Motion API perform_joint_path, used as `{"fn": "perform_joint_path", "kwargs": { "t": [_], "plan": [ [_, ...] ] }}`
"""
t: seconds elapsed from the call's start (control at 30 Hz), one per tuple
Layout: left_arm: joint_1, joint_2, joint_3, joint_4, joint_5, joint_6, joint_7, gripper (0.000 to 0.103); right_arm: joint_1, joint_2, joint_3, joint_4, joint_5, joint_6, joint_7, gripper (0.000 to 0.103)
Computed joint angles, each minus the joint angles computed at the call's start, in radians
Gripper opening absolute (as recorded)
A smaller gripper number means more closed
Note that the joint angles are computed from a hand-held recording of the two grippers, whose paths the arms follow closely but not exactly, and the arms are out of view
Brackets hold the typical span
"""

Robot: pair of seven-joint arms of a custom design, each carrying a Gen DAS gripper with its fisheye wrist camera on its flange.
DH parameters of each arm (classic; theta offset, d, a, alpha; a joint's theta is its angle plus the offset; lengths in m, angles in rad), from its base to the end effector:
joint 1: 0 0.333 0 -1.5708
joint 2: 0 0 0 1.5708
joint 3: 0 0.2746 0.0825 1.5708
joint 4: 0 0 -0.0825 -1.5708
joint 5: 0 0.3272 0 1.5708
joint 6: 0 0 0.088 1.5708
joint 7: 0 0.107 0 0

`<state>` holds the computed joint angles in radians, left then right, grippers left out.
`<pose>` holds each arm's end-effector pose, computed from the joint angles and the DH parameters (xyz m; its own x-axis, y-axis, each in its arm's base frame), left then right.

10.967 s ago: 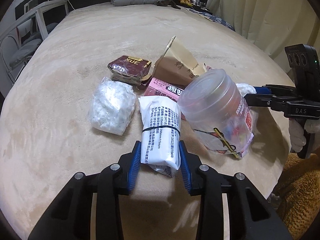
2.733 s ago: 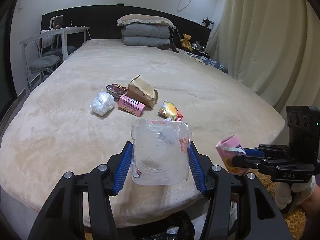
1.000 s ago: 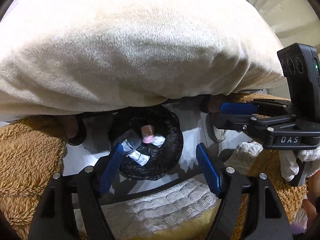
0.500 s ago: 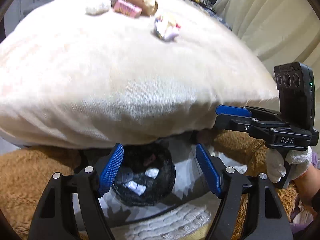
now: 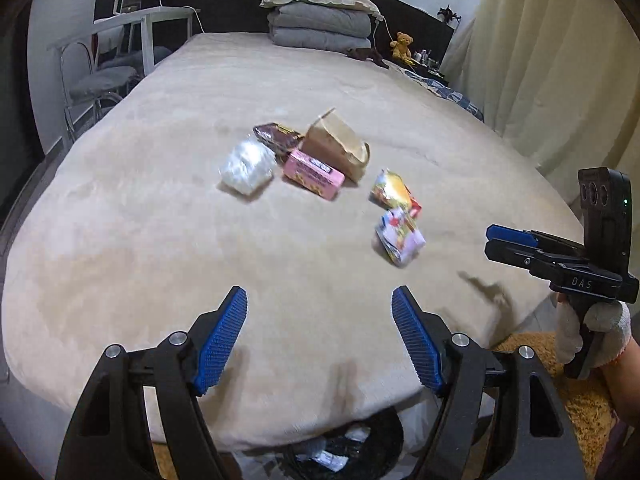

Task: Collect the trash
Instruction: 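Grasp the clear plastic bag with the left tool while the right tool grasps the chip bag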

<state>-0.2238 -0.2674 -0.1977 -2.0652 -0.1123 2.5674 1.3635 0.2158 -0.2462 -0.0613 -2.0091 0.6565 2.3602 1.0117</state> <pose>0.4374 -0.2062 0.6080 -0.2298 -0.9528 0.1983 -0.7461 0.0417 -0.6645 0.4771 0.0791 0.6015 0.4604 -0.8355 -0.3000 -0.7235 -0.1574 -0.6721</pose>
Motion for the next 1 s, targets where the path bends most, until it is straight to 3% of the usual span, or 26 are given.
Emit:
{"fn": "perform_joint_path", "kwargs": {
  "t": [0.17,0.23,0.37,0.7,0.87,1.0],
  "plan": [
    [0.042,0.149,-0.004,0.166,0.113,-0.019,-0.002,0.073,-0.027,0.155,0.016,0.16,-0.06,-0.012,0.048,0.064],
    [0.051,0.208,-0.005,0.226,0.166,-0.029,-0.007,0.078,-0.037,0.21,0.029,0.22,-0.08,-0.025,0.067,0.068],
    [0.054,0.32,0.005,0.343,0.184,-0.059,0.026,0.078,-0.052,0.315,0.06,0.343,-0.138,-0.058,0.101,0.07],
    [0.029,0.545,0.03,0.604,0.281,-0.144,0.044,0.078,-0.041,0.475,0.106,0.531,-0.338,-0.115,0.211,0.071],
    [0.018,0.594,0.037,0.656,0.293,-0.168,0.069,0.077,-0.024,0.518,0.11,0.575,-0.426,-0.134,0.241,0.069],
    [0.003,0.618,0.05,0.685,0.324,-0.187,0.057,0.054,-0.021,0.523,0.113,0.575,-0.459,-0.122,0.24,0.05]
  ]
}}
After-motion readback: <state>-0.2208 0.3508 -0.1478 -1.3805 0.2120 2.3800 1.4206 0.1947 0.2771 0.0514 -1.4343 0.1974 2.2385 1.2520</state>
